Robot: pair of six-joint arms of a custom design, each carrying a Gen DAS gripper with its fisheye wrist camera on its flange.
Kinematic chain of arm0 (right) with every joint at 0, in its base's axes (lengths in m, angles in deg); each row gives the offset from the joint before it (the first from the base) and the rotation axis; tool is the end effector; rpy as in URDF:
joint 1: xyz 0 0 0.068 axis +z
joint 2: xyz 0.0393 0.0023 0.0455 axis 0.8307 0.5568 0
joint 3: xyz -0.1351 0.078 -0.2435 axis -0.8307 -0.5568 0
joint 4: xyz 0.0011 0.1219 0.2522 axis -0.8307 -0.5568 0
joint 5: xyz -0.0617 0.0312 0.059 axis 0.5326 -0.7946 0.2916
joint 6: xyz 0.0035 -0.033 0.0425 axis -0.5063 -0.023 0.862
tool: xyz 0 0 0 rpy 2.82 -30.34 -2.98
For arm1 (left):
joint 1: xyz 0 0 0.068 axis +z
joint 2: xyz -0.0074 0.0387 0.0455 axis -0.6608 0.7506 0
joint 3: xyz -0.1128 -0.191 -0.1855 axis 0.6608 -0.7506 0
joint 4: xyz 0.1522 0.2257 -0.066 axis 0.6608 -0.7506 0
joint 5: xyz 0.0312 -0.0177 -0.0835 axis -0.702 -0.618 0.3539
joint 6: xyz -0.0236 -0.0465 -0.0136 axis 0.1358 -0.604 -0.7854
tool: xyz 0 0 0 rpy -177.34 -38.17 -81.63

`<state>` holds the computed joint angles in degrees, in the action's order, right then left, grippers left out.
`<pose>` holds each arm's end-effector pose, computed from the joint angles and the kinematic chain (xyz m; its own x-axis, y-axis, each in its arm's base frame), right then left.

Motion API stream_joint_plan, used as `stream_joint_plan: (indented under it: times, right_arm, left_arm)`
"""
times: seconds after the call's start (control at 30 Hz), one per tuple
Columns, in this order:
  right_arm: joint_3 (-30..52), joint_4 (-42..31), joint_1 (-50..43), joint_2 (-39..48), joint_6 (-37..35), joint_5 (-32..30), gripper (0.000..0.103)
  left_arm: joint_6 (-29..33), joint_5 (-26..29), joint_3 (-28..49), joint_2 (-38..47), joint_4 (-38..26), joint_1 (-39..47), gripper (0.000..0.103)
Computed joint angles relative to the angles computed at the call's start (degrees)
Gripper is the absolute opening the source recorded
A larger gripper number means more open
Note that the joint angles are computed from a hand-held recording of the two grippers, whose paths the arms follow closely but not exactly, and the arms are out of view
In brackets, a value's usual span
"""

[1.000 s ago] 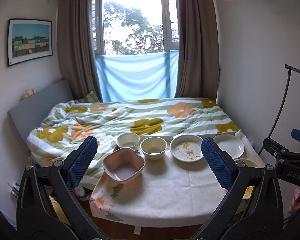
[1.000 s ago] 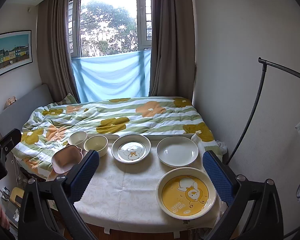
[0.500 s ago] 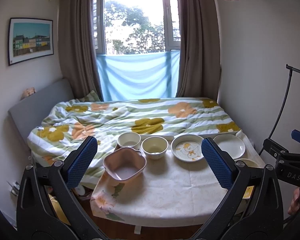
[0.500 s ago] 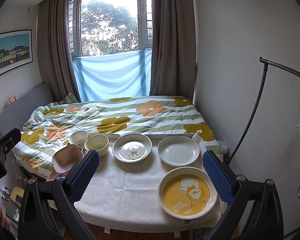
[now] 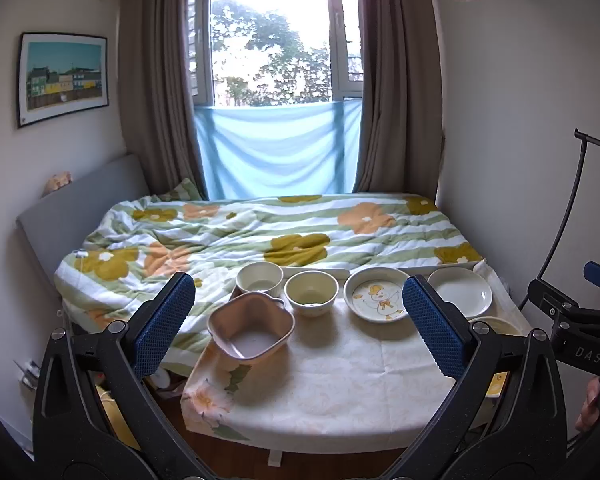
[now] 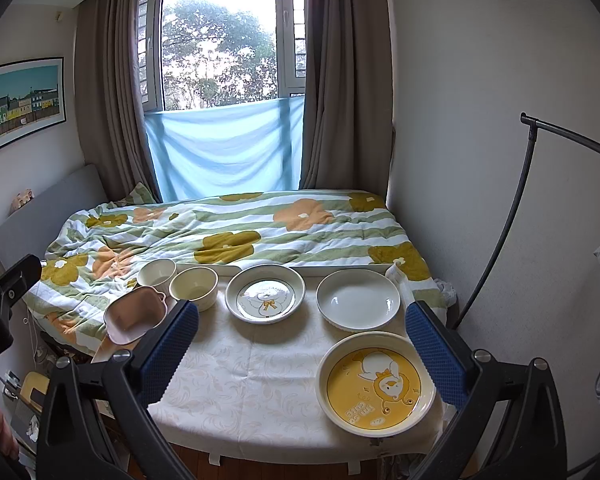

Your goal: Organize plates and bowls

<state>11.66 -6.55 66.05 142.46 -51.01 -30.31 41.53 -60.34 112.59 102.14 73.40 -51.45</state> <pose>0.3283 0.0601 0.2478 -0.4944 -0.1029 -0.8632 -0.2479 0.9684 0.0266 0.2472 -0.0273 0.2939 -0.3938 -0.0899 -0.9148 -0.3244 0.9448 0.0468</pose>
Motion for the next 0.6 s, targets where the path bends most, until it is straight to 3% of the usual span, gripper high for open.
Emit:
stream_joint_plan:
  times: [0.6]
  right_arm:
    - [0.68, -0.36, 0.38, 0.92, 0.49, 0.85, 0.103]
  left_arm:
    - [0.9, 2.87, 0.38, -0.44, 0.08, 1.85, 0.103]
